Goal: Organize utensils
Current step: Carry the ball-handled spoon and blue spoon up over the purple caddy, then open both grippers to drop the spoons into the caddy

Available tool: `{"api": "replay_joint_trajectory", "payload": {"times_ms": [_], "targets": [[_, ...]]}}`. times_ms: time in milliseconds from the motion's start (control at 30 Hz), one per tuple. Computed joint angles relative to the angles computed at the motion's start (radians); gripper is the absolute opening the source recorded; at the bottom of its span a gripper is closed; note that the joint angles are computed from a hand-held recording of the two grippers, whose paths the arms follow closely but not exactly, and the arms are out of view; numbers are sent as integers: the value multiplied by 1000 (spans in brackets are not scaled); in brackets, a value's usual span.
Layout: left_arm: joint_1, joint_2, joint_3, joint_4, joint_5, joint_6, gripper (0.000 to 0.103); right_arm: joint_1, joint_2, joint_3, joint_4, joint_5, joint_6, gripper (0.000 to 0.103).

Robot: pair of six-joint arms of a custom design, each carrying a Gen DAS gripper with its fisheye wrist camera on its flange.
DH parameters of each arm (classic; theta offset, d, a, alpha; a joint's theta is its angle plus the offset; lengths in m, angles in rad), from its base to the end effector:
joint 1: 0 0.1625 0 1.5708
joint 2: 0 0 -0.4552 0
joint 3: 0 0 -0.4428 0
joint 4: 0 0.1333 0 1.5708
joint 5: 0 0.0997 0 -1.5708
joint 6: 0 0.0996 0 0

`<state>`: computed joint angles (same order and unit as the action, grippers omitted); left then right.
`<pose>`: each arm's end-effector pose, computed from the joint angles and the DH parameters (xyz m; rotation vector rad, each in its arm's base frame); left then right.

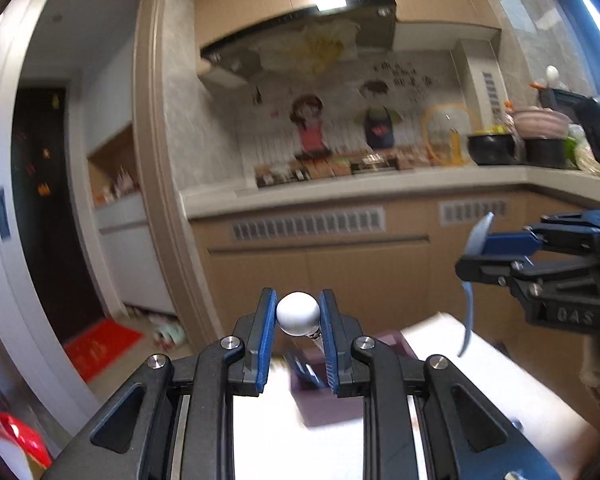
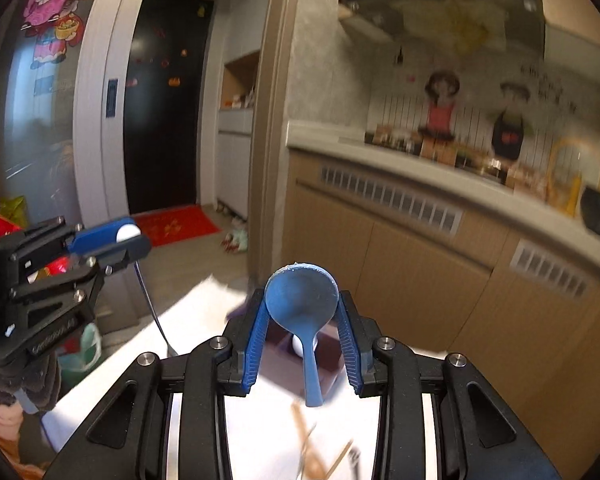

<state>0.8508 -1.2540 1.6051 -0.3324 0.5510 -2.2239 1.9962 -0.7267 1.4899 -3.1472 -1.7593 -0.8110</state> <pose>-0.2368 -0.6008 0.3421 0.5583 1.7025 -1.4474 0.4345 -0.6812 0.1641 1.4272 -2.1902 1.0566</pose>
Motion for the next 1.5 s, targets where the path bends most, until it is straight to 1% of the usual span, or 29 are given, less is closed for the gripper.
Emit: {"api": "replay_joint_trajectory", "payload": {"times_ms": [100, 167, 233, 300, 400, 533, 600, 667, 733, 833, 933, 1033, 1067, 1167, 1200, 1233, 1300, 1367, 1433, 1500], "targets": [[19, 20, -45, -82, 47, 112, 19, 13, 42, -86, -1, 11, 6, 35], [33, 39, -70, -118, 67, 166, 19, 17, 77, -158, 21, 21, 23, 35], [56, 72, -115, -109, 85, 196, 19, 17, 114, -225, 47, 29, 44, 35], [84, 117, -178, -66, 92, 195, 19, 12, 154, -291, 74, 35, 65, 35], [129, 194, -295, 87, 81, 127, 20, -4, 217, -384, 142, 26, 78, 35], [184, 280, -417, 243, 61, 49, 20, -30, 303, -499, 278, -21, 121, 35], [214, 329, -483, 349, 50, -20, 20, -44, 337, -537, 332, -38, 134, 35], [243, 384, -559, 476, 47, -116, 20, -59, 374, -582, 397, -59, 155, 35], [265, 425, -616, 579, 56, -203, 20, -76, 412, -635, 480, -74, 195, 35], [296, 481, -690, 710, 72, -325, 20, -96, 452, -689, 555, -93, 233, 35], [317, 507, -710, 769, 89, -381, 20, -108, 480, -729, 607, -102, 234, 35], [333, 521, -717, 803, 107, -425, 20, -112, 487, -721, 591, -107, 212, 35], [337, 519, -714, 809, 117, -440, 22, -114, 480, -703, 586, -102, 209, 35], [339, 491, -682, 818, 158, -513, 32, -117, 466, -668, 563, -103, 187, 37], [334, 477, -664, 805, 159, -519, 37, -117, 458, -655, 560, -100, 183, 38], [328, 467, -652, 793, 153, -518, 39, -117, 446, -631, 536, -99, 171, 40], [307, 419, -577, 701, 117, -491, 50, -117, 418, -580, 479, -97, 147, 44], [288, 386, -530, 656, 100, -496, 58, -117, 383, -521, 415, -87, 133, 50], [272, 361, -495, 642, 88, -516, 60, -118, 343, -459, 361, -75, 130, 56], [249, 350, -464, 646, 45, -548, 63, -119, 305, -399, 309, -78, 121, 56]]}}
